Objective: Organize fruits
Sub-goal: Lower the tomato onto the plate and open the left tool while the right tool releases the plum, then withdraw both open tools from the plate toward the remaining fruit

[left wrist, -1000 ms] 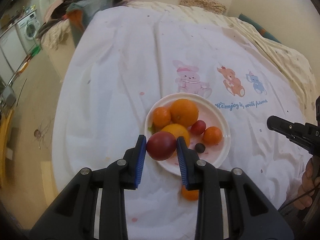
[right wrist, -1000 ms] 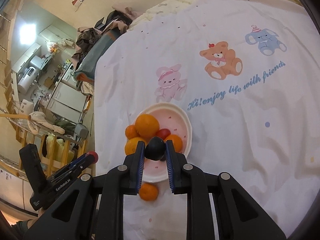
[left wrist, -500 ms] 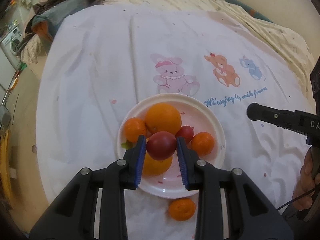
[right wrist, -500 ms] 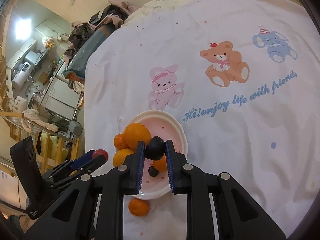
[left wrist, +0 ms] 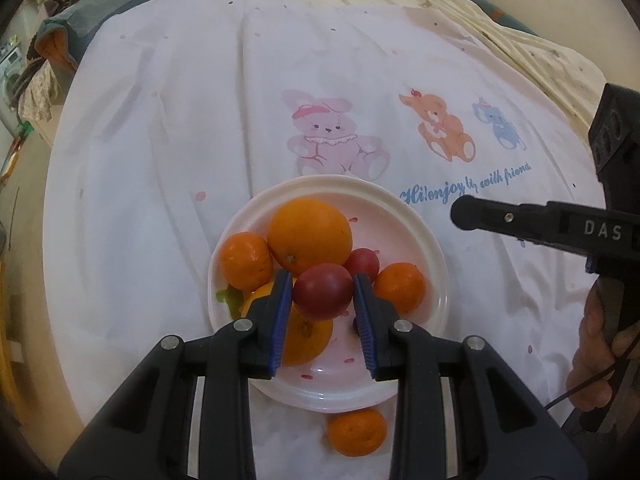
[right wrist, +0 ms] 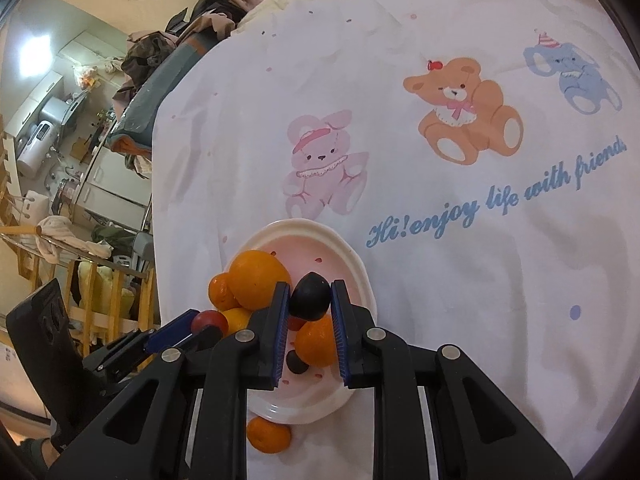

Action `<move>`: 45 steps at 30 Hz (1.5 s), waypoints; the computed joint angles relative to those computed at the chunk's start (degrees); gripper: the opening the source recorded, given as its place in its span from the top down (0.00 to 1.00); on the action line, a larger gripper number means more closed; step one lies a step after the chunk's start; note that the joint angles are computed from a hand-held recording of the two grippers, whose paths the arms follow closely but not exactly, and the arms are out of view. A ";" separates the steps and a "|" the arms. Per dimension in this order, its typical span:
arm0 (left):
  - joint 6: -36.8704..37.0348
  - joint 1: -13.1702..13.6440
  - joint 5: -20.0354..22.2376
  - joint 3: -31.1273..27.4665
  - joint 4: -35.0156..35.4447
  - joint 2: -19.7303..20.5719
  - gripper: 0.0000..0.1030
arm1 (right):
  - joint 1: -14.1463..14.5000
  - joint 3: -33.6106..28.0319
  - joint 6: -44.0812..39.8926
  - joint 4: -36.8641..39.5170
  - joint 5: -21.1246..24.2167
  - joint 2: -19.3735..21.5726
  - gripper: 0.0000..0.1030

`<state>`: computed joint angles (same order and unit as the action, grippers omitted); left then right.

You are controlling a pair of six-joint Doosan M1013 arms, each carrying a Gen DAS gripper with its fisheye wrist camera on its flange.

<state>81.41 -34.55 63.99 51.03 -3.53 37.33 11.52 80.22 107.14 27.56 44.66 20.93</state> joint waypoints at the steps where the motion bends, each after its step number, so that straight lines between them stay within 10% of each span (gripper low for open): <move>1: -0.11 0.03 0.08 -0.07 -0.30 0.05 0.73 | 0.04 -0.15 -0.07 0.10 0.20 0.18 0.79; 26: -0.34 -0.01 1.68 -0.55 -0.23 0.86 0.73 | 0.39 -0.42 2.01 -1.22 1.51 1.17 0.76; 31: -0.85 -0.04 0.39 0.16 -0.11 0.31 0.40 | 0.06 0.01 2.31 -0.03 0.98 1.00 0.76; 38: -1.54 -0.19 -0.78 0.50 1.66 -0.21 0.36 | 0.32 -0.62 3.08 -2.45 1.55 0.92 0.74; 40: -2.19 -0.17 -1.23 0.83 2.35 -0.43 0.34 | 0.39 -0.63 3.17 -2.86 1.29 0.76 0.64; 43: -2.69 -0.08 -1.73 1.29 2.63 -0.73 0.34 | 0.73 -0.01 4.54 -5.01 -1.10 0.05 0.22; 45: -3.44 -0.09 -2.23 1.68 3.44 -1.01 0.34 | 0.82 -0.16 4.54 -5.87 -1.40 -0.16 0.22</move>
